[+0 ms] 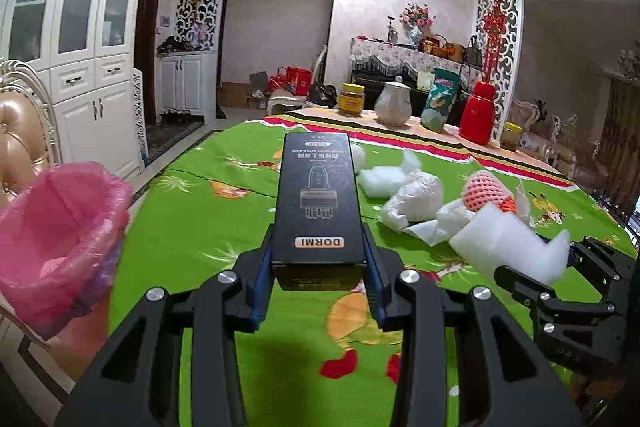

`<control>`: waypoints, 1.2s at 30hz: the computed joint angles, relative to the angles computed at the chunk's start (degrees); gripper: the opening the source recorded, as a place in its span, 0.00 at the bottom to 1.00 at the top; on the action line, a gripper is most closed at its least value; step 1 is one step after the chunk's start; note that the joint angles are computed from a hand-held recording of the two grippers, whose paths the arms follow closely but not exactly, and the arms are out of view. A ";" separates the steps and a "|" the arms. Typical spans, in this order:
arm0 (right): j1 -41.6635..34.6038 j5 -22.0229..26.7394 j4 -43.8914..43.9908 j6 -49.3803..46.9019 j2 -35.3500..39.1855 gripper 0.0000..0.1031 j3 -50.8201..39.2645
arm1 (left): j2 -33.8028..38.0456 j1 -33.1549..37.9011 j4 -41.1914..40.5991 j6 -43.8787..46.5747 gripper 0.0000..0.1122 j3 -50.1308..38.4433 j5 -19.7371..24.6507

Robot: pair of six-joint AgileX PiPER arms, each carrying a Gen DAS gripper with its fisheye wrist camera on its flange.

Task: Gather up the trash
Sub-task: 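Carry the DORMI box and foam block to the pink bin and release both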

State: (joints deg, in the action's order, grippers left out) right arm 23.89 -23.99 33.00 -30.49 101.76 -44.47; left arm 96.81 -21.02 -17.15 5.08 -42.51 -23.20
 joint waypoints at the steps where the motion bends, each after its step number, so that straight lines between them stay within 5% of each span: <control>1: 0.47 0.02 0.32 -0.14 0.06 0.54 -0.23 | -0.59 0.75 0.89 -0.50 0.34 0.39 0.19; 11: 4.30 2.12 -2.22 5.45 0.63 0.54 -4.22 | -6.31 9.20 10.46 -5.94 0.34 8.54 -3.62; 22: 11.69 5.45 12.27 -6.89 8.44 0.54 -18.07 | -10.70 26.01 32.52 -20.61 0.34 13.91 -7.36; 29: 16.31 8.40 29.38 -23.13 15.06 0.54 -30.28 | -10.23 40.87 49.66 -30.19 0.34 14.37 -12.23; 36: 20.02 9.71 55.03 -50.20 22.22 0.54 -44.58 | -5.62 52.04 62.18 -38.45 0.34 9.07 -15.04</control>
State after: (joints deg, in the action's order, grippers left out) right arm 43.92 -14.28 88.03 -80.69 123.98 -89.05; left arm 91.20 31.02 45.03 -33.37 -33.44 -38.23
